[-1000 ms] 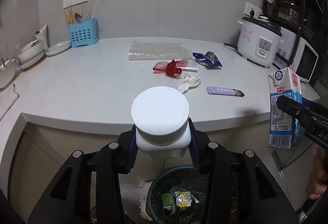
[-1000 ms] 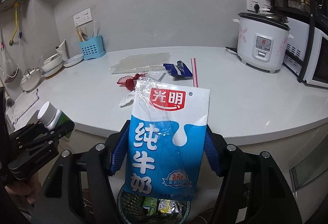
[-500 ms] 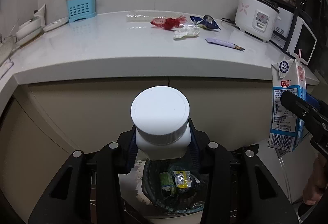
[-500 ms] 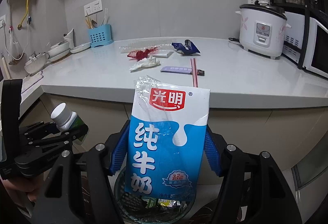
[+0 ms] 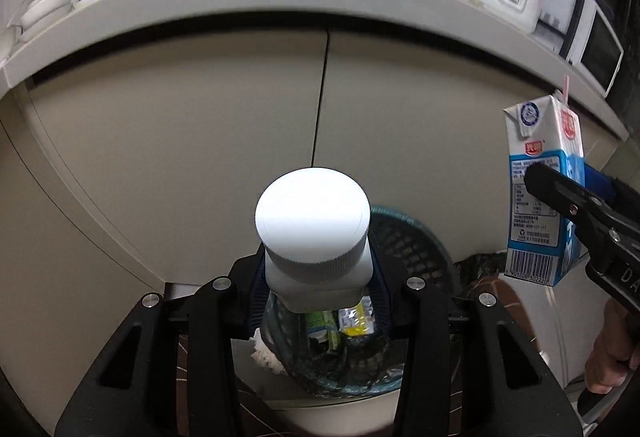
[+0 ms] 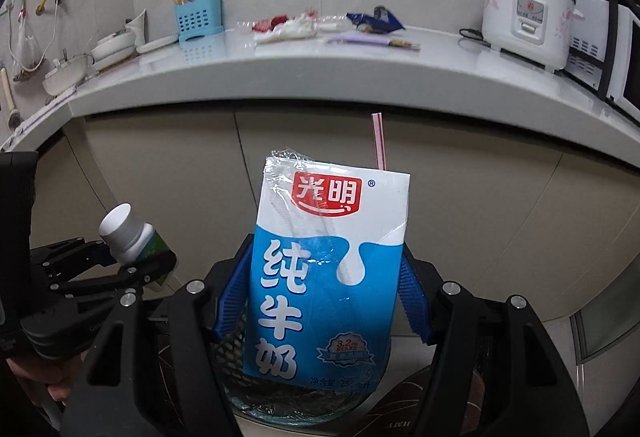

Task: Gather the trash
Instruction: 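Carry the pill bottle and milk carton down over the teal wastebasket, then open the right tool to drop the milk carton while the left tool drops the pill bottle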

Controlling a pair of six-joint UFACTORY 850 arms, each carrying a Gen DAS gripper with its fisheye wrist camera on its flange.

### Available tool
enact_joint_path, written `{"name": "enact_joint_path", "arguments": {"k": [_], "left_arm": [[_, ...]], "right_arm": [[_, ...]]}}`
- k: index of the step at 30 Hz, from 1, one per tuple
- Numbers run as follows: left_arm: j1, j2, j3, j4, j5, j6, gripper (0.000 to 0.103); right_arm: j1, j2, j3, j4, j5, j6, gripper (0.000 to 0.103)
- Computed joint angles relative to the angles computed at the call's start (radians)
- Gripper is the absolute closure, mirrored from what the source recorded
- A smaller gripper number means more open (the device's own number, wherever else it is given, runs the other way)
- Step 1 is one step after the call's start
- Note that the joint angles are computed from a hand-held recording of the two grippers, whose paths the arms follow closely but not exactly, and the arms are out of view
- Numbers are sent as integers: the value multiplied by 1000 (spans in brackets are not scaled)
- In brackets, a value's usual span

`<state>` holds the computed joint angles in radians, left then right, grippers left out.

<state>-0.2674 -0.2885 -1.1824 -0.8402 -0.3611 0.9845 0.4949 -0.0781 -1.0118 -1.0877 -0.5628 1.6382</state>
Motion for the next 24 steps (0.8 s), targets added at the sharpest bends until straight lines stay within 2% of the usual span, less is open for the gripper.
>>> {"name": "enact_joint_path", "arguments": {"k": [10,24], "left_arm": [[20,-59,32,49,20,-43,61],[14,-135,-24,217,9,-201,61]], "right_arm": [[4,-100,18,31,56,-6,41],[-30,-218,-10,215,130,-163,40]]}}
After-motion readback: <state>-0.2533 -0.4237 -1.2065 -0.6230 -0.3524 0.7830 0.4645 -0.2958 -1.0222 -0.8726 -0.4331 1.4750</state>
